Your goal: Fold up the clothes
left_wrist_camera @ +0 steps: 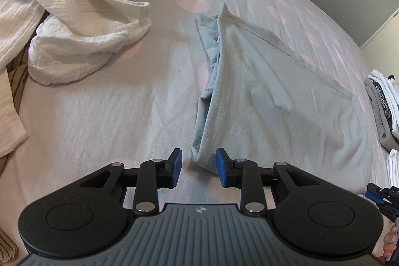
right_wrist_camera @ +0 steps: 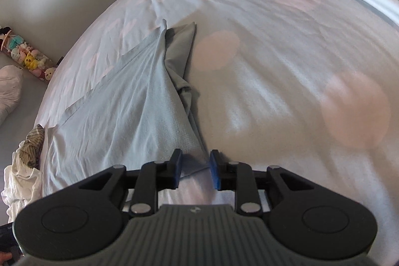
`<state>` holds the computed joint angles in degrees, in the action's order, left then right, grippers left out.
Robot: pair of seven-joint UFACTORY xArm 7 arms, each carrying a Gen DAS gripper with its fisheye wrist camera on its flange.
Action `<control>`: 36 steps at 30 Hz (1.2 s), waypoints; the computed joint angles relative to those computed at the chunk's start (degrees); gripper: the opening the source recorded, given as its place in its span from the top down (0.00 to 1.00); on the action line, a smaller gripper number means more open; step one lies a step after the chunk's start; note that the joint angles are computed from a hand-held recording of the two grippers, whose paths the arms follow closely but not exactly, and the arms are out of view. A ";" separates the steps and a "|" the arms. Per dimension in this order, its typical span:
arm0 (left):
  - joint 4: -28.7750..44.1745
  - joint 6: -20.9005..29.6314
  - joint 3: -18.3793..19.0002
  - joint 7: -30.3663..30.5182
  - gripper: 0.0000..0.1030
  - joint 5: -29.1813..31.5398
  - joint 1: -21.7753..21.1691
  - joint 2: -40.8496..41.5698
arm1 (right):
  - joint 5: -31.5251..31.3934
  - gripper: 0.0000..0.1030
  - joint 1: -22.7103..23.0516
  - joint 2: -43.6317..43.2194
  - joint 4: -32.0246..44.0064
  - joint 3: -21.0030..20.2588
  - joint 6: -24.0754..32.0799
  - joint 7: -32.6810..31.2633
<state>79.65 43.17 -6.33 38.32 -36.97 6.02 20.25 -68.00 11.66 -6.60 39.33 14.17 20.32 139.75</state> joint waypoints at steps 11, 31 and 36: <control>-1.26 -2.29 0.30 0.14 0.97 2.35 -0.99 0.27 | 9.39 0.94 4.19 1.00 1.51 -1.34 6.93 -9.51; -1.09 1.49 0.46 -4.06 0.57 -5.79 2.33 -1.24 | -2.84 0.36 1.45 -1.68 -0.23 -0.86 -0.50 5.59; -0.10 4.33 0.72 -6.10 0.57 -4.86 1.97 0.34 | -9.22 0.36 0.01 -1.06 -1.07 -1.86 -5.86 14.09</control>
